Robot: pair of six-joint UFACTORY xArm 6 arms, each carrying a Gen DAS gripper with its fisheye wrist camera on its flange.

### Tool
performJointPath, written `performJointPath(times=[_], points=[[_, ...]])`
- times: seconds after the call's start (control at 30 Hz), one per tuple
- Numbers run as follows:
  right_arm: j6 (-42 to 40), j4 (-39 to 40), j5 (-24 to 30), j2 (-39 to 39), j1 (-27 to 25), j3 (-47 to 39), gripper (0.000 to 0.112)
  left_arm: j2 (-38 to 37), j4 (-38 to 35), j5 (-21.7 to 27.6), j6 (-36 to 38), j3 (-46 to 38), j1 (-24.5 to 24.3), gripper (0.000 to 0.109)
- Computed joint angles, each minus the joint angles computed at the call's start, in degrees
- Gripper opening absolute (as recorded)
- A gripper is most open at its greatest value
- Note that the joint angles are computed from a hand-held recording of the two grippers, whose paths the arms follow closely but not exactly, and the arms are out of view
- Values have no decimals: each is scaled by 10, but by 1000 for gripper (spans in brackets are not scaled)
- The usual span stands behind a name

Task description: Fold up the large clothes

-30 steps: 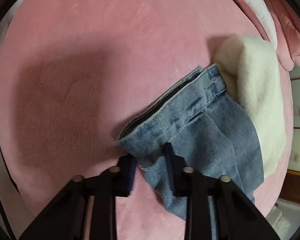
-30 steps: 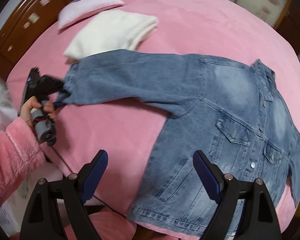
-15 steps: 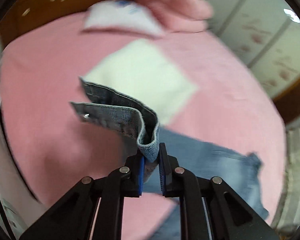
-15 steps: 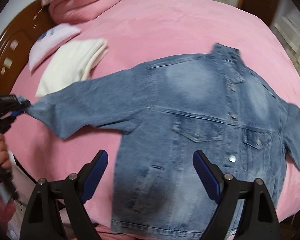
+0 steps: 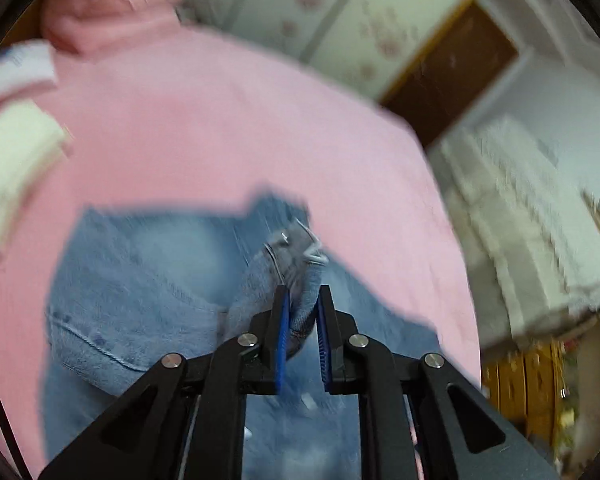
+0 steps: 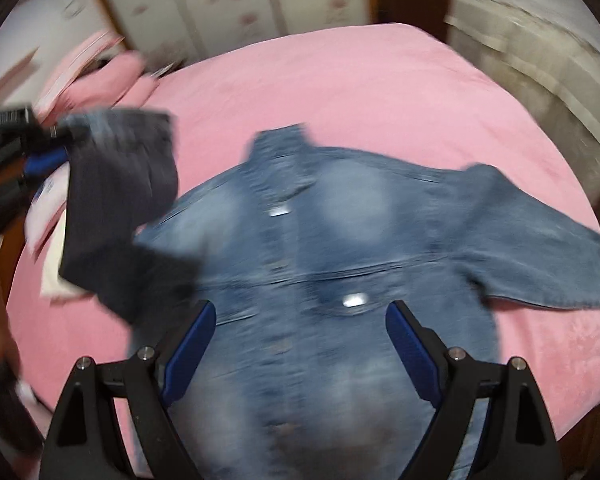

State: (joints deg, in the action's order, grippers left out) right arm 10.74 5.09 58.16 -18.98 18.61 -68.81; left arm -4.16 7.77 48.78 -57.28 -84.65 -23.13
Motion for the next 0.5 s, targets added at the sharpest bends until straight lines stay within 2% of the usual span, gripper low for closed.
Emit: performJointPath(times=[0.07, 0.1, 0.13, 0.17, 0.2, 0.27, 0.3, 0.37, 0.4, 0.47, 0.5], points=[[-9, 17, -14, 3, -44, 22, 87, 53, -60, 35, 31, -26, -14, 18], [-10, 25, -15, 10, -65, 29, 87, 103, -111, 83, 63, -69, -19, 34], [-12, 42, -13, 19, -86, 33, 87, 131, -142, 109, 84, -89, -24, 62], [-16, 60, -7, 25, -101, 35, 87, 137, -166, 149, 92, -85, -27, 74], [-19, 88, 4, 34, -118, 35, 87, 138, -183, 165, 109, -77, -27, 86], [-34, 151, 22, 47, -145, 38, 87, 137, -187, 183, 117, -60, -44, 86], [-46, 184, 32, 54, -154, 39, 87, 142, -171, 216, 122, -68, -49, 86], [-69, 237, 49, 66, -159, 41, 87, 114, -150, 238, 129, -39, -46, 86], [-85, 265, 58, 74, -157, 43, 87, 74, -140, 254, 129, 1, -39, 86], [-98, 290, 73, 89, -143, 46, 82, 41, -131, 278, 119, 35, -27, 86], [-98, 290, 77, 99, -131, 45, 74, 25, -128, 292, 104, 54, -15, 86]])
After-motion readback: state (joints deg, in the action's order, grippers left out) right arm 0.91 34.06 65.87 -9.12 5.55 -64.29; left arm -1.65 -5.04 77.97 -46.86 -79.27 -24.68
